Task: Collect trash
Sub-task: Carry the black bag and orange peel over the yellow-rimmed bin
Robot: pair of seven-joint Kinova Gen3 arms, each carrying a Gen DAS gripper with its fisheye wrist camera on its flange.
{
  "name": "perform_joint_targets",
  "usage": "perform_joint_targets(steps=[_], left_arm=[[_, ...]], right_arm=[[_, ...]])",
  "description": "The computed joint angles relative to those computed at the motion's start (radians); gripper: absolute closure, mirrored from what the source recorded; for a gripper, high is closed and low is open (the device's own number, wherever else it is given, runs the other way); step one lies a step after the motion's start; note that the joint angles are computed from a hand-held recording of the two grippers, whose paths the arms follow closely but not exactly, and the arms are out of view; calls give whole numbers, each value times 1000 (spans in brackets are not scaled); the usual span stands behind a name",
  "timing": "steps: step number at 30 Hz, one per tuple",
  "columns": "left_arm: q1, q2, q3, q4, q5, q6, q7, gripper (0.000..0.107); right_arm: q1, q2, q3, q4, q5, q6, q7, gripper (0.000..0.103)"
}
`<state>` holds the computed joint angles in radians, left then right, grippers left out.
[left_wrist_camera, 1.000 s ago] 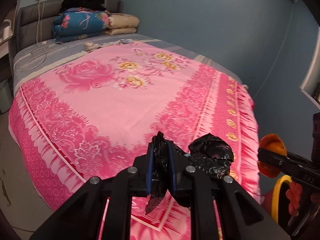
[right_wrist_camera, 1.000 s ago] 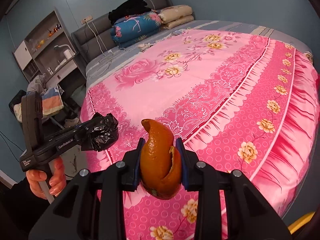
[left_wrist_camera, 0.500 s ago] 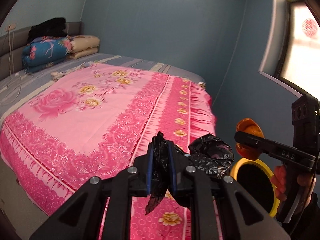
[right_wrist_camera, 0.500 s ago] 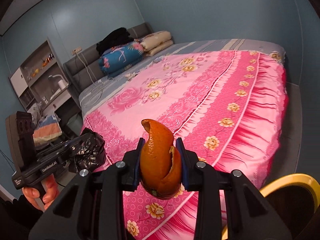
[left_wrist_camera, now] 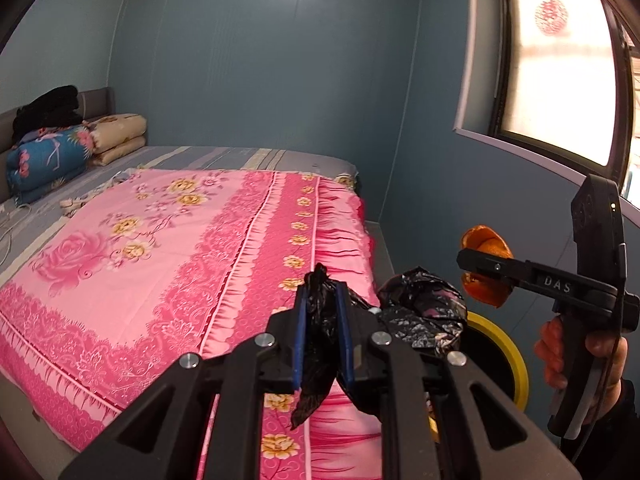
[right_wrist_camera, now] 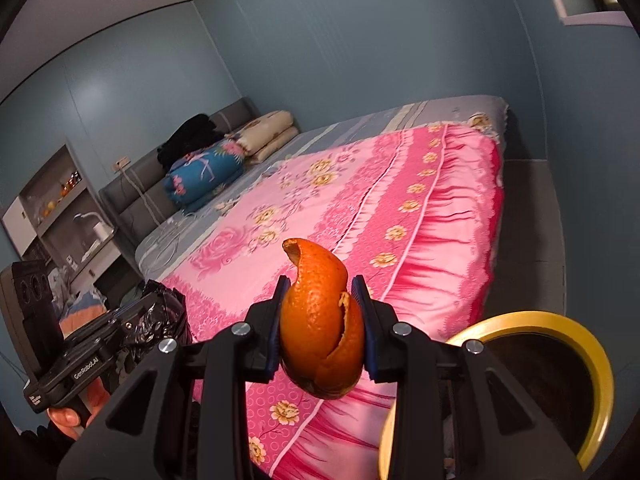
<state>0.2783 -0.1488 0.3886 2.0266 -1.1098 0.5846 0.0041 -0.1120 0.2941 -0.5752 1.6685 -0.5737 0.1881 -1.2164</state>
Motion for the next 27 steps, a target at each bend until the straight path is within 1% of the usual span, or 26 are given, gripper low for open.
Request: perform_joint_targets(steps=[1,4,6,8,10,12,14,15,16,19,21,22,24,25,27], left_arm=[[3,8,3,-9,0,0,-5,94],[28,44,11,-43,-19,12,-13,94],[56,69,1,-65,-29,13,-20,94],[87,100,-12,-91,-32,11,-36,94],[120,129,-24,-113,-42,18,-36,94],[152,161,-37,-135,-47,21,-39,94],[175,185,-60,-149,-37,0,-50,94],[186,201,-71,-157,-38,-14,-49,94],[196,217,-84,-164,-39,-29,-48,94],[221,256,-120,-180,-28,-83,-61,94],[244,288,-143,-197,-30,-90,-68,94],[247,307,-152,-208,-13,-105,-86,94],[249,338,-168,-228,33,-132,-131,94],[255,351,-179,-234,40,-144,-139,94],[262,378,-196,-248,73,-161,-166,94]], right_arm=[[14,-17,-8,21,-9,-17,1,73],[112,-55,-80,79,-50,-58,25,73],[152,-63,-111,97,-53,-76,23,73],[225,-72,-170,123,-62,-95,28,73],[274,-83,-204,150,-55,-123,8,73],[304,-84,-224,159,-39,-127,-15,73],[367,-72,-274,168,-29,-132,-32,72],[379,-67,-283,168,-21,-133,-45,72],[389,-62,-289,170,-15,-137,-60,72],[379,-60,-260,177,14,-140,-110,72],[340,-56,-204,171,33,-129,-155,72],[335,-48,-189,170,45,-125,-180,72],[352,-37,-198,173,59,-125,-201,72],[355,-31,-196,173,69,-124,-215,72],[347,-19,-176,173,91,-125,-247,72]])
